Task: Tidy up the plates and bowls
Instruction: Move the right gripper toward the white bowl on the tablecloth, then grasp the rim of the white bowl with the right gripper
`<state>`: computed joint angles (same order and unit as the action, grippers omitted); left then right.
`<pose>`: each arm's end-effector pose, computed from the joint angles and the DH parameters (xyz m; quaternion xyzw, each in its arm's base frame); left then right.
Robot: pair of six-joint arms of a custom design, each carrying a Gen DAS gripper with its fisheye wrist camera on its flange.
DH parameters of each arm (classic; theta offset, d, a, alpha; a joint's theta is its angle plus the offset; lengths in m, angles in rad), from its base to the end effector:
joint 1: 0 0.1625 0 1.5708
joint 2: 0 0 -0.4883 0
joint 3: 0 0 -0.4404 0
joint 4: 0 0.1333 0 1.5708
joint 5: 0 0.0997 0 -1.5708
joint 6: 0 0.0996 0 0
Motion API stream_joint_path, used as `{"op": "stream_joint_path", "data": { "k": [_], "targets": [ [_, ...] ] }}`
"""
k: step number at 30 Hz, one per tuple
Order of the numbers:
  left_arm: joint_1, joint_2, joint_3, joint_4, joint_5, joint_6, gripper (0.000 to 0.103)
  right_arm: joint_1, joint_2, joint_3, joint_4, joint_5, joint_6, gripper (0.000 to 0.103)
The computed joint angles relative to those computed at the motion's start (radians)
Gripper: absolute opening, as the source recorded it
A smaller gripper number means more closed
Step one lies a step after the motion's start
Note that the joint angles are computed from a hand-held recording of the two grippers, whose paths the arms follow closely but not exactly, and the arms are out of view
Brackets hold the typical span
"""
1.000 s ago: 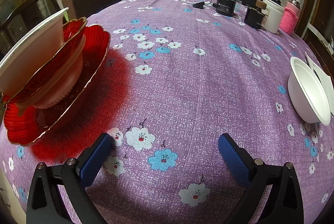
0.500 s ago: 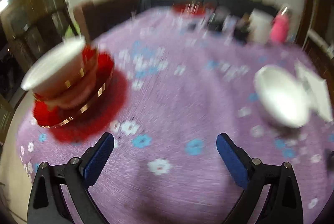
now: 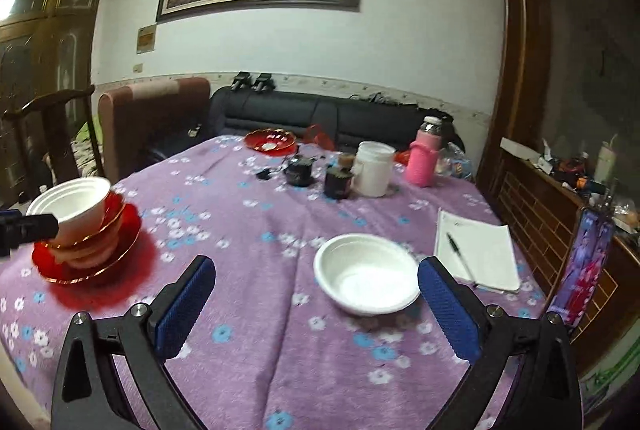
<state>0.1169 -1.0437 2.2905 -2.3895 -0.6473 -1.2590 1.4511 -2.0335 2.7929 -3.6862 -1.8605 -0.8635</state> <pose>-0.4237 -0.2640 0.0710 0.1793 0.8615 -0.3849 0.2784 0.0783 -0.2269 0.3733 0.1957 -0.7509 0.4941 0.3921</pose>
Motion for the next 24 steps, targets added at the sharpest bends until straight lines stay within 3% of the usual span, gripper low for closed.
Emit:
{"op": "stream_joint_path", "data": {
  "k": [2, 6, 13, 20, 24],
  "targets": [
    [-0.008, 0.024, -0.023, 0.004, 0.031, 0.013, 0.098, 0.007, 0.018, -0.029, 0.002, -0.018, 0.009, 0.102],
    [0.002, 0.073, -0.074, 0.010, 0.069, 0.055, 0.098, -0.056, -0.005, -0.069, 0.049, 0.033, 0.035, 0.102],
    [0.031, 0.186, -0.168, 0.008, 0.122, 0.129, 0.098, -0.225, 0.032, -0.164, 0.145, 0.163, 0.131, 0.102],
    [0.068, 0.276, -0.246, 0.023, 0.122, 0.184, 0.098, -0.283, 0.175, -0.207, -0.018, 0.147, 0.133, 0.102],
    [0.092, 0.316, -0.283, 0.018, 0.115, 0.218, 0.098, -0.357, 0.160, -0.215, 0.026, 0.215, 0.155, 0.102]
  ]
}}
